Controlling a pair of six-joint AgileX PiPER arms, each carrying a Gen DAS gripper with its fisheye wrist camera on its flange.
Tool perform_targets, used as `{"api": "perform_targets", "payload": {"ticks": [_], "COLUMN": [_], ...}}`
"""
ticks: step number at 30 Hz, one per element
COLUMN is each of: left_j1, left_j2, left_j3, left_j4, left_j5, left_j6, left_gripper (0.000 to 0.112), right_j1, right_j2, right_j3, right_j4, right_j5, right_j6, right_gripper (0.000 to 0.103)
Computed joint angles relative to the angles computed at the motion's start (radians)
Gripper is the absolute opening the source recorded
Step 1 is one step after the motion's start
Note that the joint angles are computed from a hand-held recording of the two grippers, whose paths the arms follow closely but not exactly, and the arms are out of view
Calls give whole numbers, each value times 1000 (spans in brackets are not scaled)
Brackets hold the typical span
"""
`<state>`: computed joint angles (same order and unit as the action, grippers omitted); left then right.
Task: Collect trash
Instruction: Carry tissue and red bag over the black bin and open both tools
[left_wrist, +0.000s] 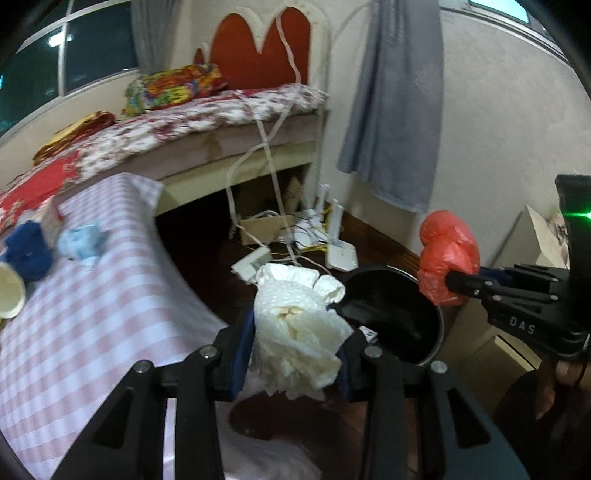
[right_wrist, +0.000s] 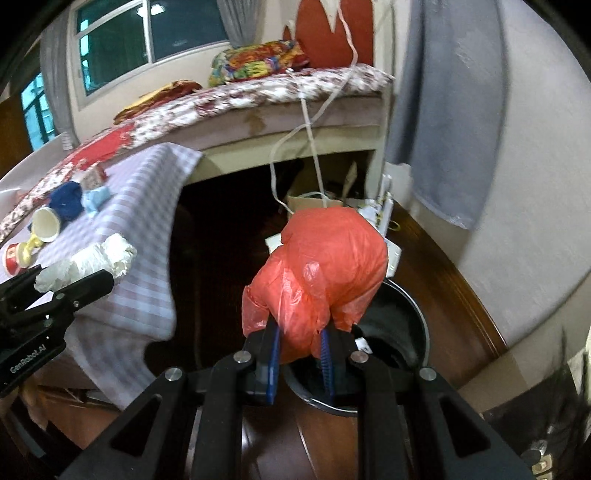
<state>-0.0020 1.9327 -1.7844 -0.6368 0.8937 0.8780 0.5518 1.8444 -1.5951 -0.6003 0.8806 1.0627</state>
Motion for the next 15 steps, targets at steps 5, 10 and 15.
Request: {"api": "perform_targets", "payload": {"ticks": [5, 10, 15], "left_j1": [-60, -115, -174], "left_j2": [31, 96, 223], "left_j3": [-31, -88, -206], "left_j4": [12, 21, 76], "left_j5": [35, 81, 136], "left_j6": [-11, -19, -101], "left_gripper": [40, 40, 40], "right_j1": [-46, -105, -166], "right_j2": [-23, -29, 1], "right_j3": [82, 168, 204], "right_j4": [38, 103, 179], "right_j5": [-31, -96, -147], "right_j6": [-19, -72, -168], "right_gripper": [20, 20, 20]}}
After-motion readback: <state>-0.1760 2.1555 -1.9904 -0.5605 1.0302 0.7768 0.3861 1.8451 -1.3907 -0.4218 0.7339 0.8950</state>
